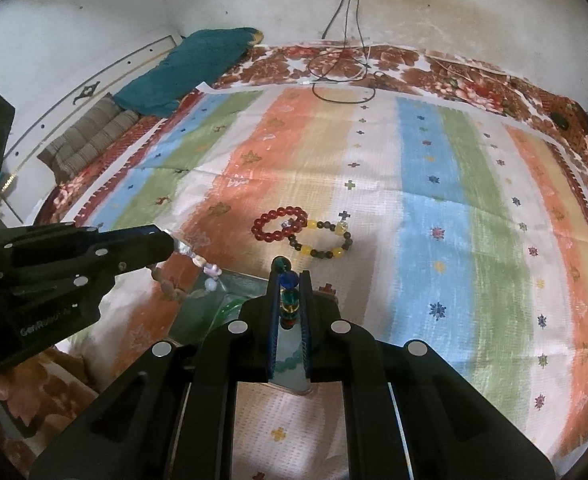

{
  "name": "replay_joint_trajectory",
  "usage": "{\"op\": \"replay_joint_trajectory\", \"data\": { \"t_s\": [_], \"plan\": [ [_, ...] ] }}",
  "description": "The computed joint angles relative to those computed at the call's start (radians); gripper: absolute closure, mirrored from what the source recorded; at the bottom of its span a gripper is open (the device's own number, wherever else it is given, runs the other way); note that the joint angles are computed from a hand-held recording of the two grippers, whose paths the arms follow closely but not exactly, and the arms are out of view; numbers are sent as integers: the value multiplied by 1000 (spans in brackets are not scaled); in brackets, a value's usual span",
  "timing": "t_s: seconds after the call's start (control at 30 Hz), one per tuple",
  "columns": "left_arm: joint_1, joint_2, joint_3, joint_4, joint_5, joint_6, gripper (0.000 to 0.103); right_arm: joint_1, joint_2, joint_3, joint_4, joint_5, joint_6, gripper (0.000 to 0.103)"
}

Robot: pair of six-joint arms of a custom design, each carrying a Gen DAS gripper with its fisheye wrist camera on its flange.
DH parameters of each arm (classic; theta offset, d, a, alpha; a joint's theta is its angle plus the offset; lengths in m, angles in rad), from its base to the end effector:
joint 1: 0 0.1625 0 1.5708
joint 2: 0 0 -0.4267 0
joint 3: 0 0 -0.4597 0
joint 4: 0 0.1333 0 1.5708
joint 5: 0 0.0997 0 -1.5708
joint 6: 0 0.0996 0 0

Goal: Organize jewelry
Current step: 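Lift both bracelets and carry them over the grey tray, then open both tools to drop the bracelets into the tray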

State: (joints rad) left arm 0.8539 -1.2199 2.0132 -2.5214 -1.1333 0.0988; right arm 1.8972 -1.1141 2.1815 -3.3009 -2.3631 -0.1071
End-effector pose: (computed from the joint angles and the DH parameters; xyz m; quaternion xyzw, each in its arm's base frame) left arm -0.2499 -0.5539 0.1621 0.3703 0.9001 -0.1389 0.1828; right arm 0.2295 -0.4835 0.1490 0.0650 -0.8790 0.3383 0.3298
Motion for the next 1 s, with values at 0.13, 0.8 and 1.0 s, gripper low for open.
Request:
{"op": "replay_joint_trajectory", "data": {
  "t_s": [0.13, 0.8, 1.0],
  "plan": [
    [0, -2, 3, -3, -2, 1, 93, 0, 0, 0, 8, -2, 4, 93],
    [22, 29, -50, 48, 59, -87, 76, -47, -15, -8, 66, -7, 96, 77],
    [32, 59, -78, 60, 84, -86, 69, -55, -6, -25, 79, -26, 95, 71]
  ]
}}
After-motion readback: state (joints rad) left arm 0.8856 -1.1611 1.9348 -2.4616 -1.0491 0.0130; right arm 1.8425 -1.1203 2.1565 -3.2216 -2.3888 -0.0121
